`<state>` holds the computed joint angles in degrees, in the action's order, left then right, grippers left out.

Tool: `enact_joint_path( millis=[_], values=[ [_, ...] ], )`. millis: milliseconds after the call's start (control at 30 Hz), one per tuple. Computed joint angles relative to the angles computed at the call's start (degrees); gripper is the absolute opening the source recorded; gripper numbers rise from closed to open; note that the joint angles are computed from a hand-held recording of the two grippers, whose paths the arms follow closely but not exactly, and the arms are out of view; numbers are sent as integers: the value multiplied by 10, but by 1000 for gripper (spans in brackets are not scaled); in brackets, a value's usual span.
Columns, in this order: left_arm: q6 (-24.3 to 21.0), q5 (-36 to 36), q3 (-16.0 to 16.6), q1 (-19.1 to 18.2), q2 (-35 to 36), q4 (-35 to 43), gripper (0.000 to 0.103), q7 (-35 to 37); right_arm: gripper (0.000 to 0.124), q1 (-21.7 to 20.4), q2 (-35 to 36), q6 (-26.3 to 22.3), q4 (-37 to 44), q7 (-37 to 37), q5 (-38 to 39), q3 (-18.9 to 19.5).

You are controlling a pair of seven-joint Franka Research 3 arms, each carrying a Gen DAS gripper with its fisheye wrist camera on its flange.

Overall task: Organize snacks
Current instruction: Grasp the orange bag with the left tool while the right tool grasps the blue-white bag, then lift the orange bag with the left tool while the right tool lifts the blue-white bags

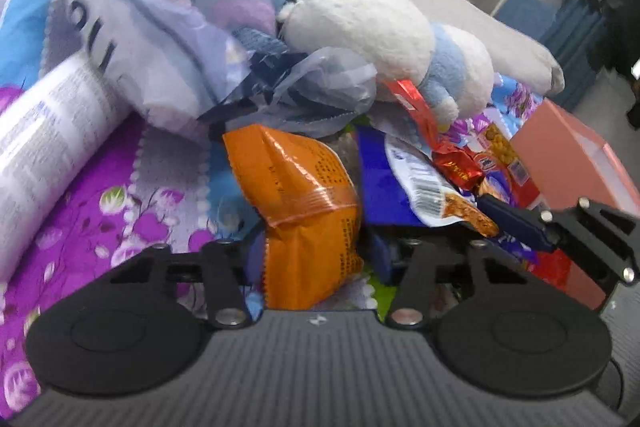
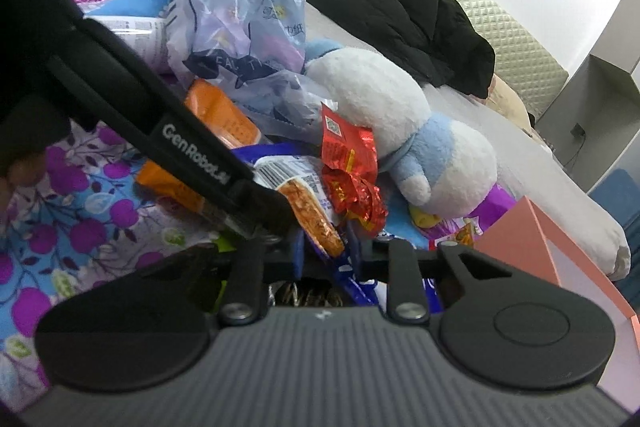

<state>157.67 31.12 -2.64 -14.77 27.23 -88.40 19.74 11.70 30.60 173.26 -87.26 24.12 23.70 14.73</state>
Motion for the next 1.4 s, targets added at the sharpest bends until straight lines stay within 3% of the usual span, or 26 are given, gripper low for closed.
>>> enact_joint_path(
  millis=[67,333,633,900,1000,1167,1400],
  values=[
    [10,-2,1,0,-16,-22,47,-14,21,-11,-14,3,-15,-10,9,12],
    [-19,71,7,-26,-100,-106,46,-121,12,-55,-84,5,-87,-81,80,56],
    [-67,156,-48,-19,-219,-224,46,-270,9,-83,-191,-23,-191,-221,240,74],
    [-120,177,-109,-12,-297,-288,46,-369,9,-54,-287,-62,-286,-293,329,32],
    [-95,163,-120,-7,-335,-323,46,-377,9,-38,-327,-85,-325,-348,366,8],
    [-176,104,-148,-17,-366,-318,46,-285,9,-12,-398,-137,-393,-348,350,-36],
    [-196,57,-165,-28,-376,-340,46,-283,11,22,-442,-162,-450,-300,304,-82]
  ],
)
